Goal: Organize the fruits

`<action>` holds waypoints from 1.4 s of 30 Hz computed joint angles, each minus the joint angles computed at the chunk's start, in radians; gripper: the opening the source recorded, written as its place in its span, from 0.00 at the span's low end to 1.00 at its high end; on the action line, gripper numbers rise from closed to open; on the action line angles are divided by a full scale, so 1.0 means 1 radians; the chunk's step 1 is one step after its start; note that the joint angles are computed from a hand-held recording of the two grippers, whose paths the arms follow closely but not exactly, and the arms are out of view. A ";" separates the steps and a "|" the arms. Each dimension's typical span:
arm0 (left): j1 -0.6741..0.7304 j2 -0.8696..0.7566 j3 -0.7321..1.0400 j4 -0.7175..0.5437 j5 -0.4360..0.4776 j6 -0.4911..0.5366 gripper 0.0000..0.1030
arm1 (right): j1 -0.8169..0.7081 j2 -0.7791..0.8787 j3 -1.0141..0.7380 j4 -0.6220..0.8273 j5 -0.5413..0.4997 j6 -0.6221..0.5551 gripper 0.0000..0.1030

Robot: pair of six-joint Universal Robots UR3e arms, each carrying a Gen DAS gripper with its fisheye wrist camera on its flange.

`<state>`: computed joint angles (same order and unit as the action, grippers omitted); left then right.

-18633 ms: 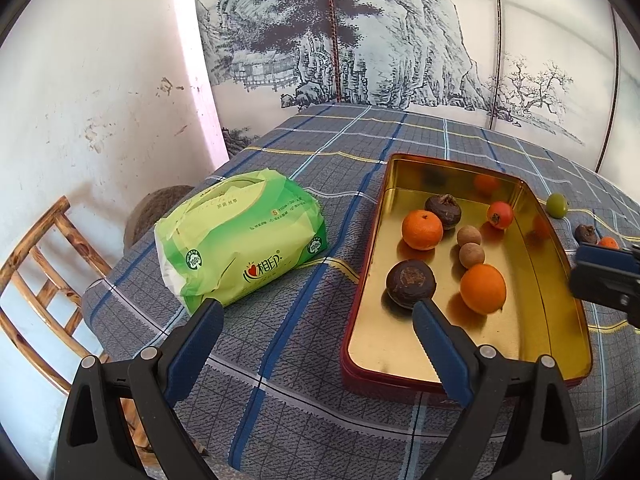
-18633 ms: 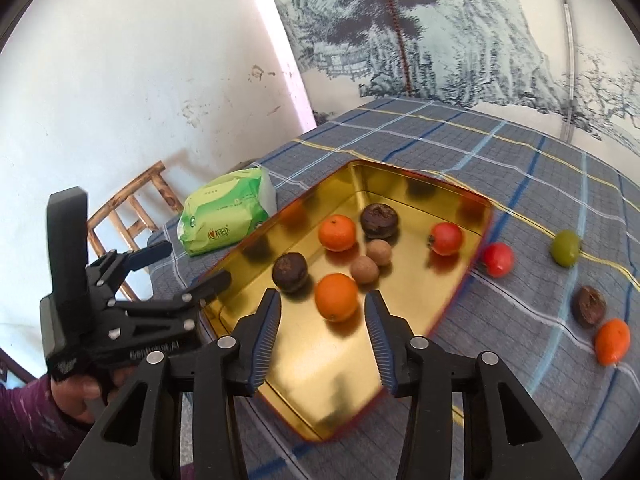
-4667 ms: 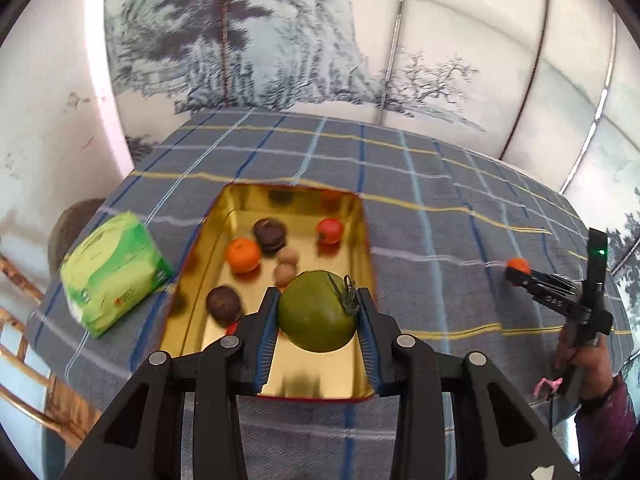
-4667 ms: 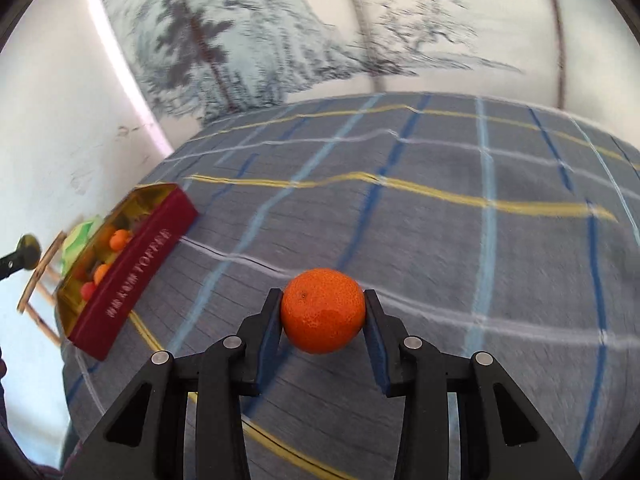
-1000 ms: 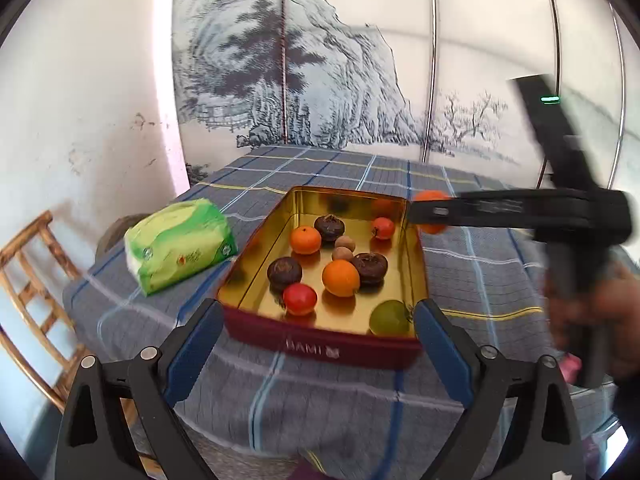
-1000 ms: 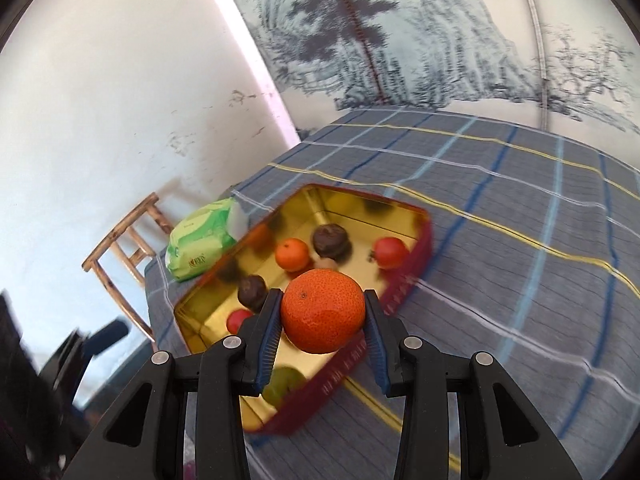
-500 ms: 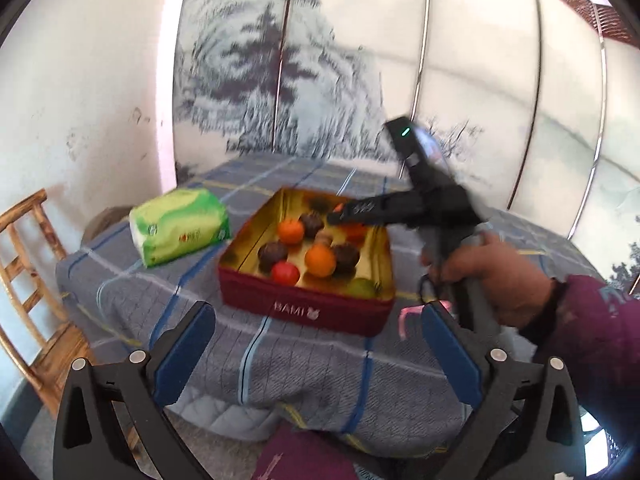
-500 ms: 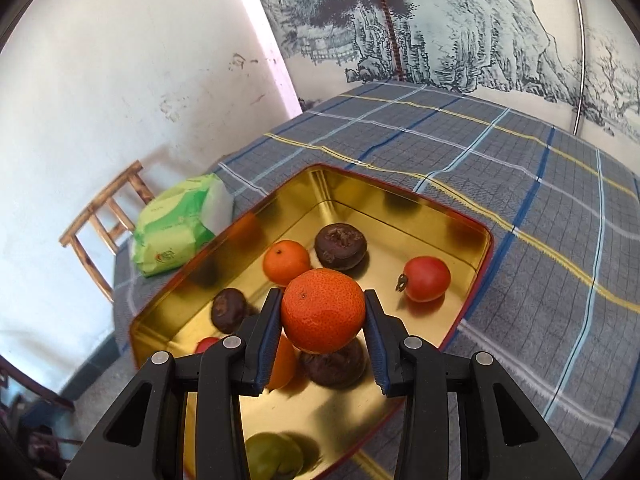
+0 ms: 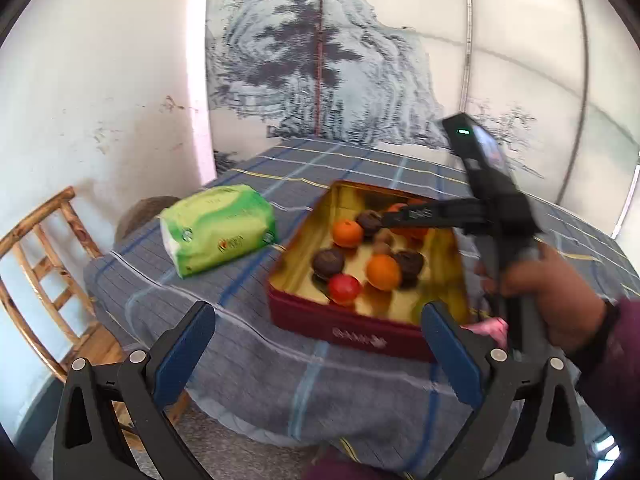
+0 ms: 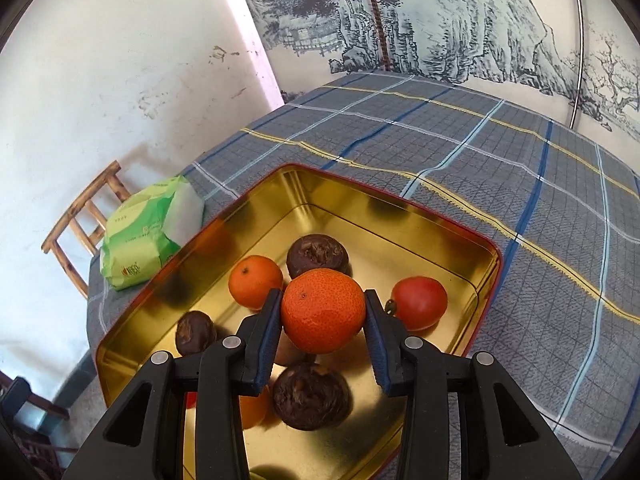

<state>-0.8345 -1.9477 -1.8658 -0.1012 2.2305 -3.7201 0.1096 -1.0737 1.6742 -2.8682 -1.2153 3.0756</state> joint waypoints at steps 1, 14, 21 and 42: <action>0.003 -0.006 0.012 -0.006 0.013 0.006 0.99 | -0.003 -0.007 0.012 -0.013 0.007 0.006 0.40; -0.003 -0.020 0.071 0.075 0.155 0.124 0.99 | -0.072 -0.485 0.531 -0.401 0.059 0.063 0.70; -0.042 -0.027 0.125 0.105 0.189 0.183 0.99 | -0.005 -0.789 0.848 -0.603 -0.170 0.090 0.94; -0.096 -0.009 0.232 0.073 0.169 0.246 0.99 | 0.180 -1.047 0.957 -0.600 -0.504 0.125 1.00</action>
<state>-0.9306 -1.9569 -1.6341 -0.0283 2.3993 -3.4746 0.2892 -2.1204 2.6307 -3.4684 -1.7190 3.2001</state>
